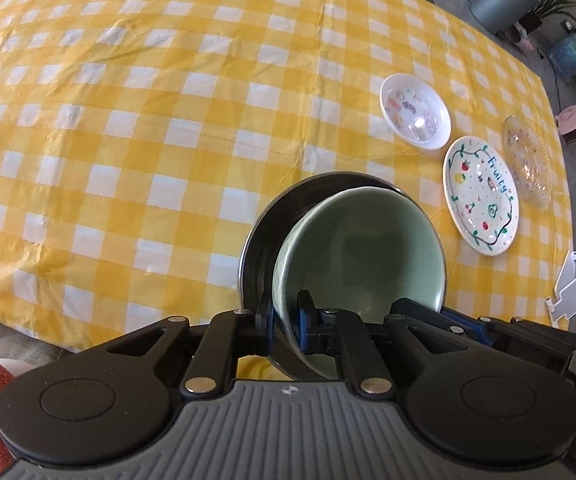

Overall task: Organize plates and bowls
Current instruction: 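Lower the green bowl into the nested steel bowls with both grippers, then open both grippers and lift them away from the stacked bowls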

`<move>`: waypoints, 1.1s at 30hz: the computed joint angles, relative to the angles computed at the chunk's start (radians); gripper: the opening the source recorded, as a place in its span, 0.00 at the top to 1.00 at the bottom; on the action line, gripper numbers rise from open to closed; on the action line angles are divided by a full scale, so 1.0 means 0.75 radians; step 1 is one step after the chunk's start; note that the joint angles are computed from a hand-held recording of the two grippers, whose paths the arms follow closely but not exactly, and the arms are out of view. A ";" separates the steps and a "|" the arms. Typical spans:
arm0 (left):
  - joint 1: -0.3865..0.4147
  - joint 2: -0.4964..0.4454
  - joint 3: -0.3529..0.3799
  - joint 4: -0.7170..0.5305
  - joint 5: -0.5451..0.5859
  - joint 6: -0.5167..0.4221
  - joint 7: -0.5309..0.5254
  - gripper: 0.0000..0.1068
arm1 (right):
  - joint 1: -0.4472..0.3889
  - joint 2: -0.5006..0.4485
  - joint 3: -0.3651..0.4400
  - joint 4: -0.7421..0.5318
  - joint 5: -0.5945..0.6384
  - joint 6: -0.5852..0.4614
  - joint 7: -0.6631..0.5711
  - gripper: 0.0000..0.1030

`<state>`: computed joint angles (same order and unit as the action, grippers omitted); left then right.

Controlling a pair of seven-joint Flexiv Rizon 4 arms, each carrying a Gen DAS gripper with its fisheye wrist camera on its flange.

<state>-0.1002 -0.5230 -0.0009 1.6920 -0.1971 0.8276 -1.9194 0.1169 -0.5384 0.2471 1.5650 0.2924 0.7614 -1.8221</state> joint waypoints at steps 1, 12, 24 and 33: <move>0.001 -0.005 0.000 -0.010 0.003 -0.015 0.004 0.88 | 0.004 -0.004 -0.003 -0.003 -0.008 -0.003 0.000 0.90; 0.019 -0.040 -0.012 -0.085 -0.009 -0.144 0.050 0.85 | 0.056 -0.019 -0.028 0.022 -0.112 0.051 0.041 0.91; 0.033 -0.004 -0.010 -0.059 -0.039 -0.119 0.066 0.83 | 0.058 -0.029 -0.019 0.041 -0.157 0.106 0.055 0.92; 0.018 0.036 0.003 -0.014 -0.019 -0.038 0.052 0.83 | 0.032 0.005 0.001 0.043 -0.123 0.109 0.025 0.86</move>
<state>-0.0867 -0.4963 0.0016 1.6815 -0.2113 0.7991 -1.8803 0.1412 -0.5344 0.2482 1.5972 0.2005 0.8432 -1.8033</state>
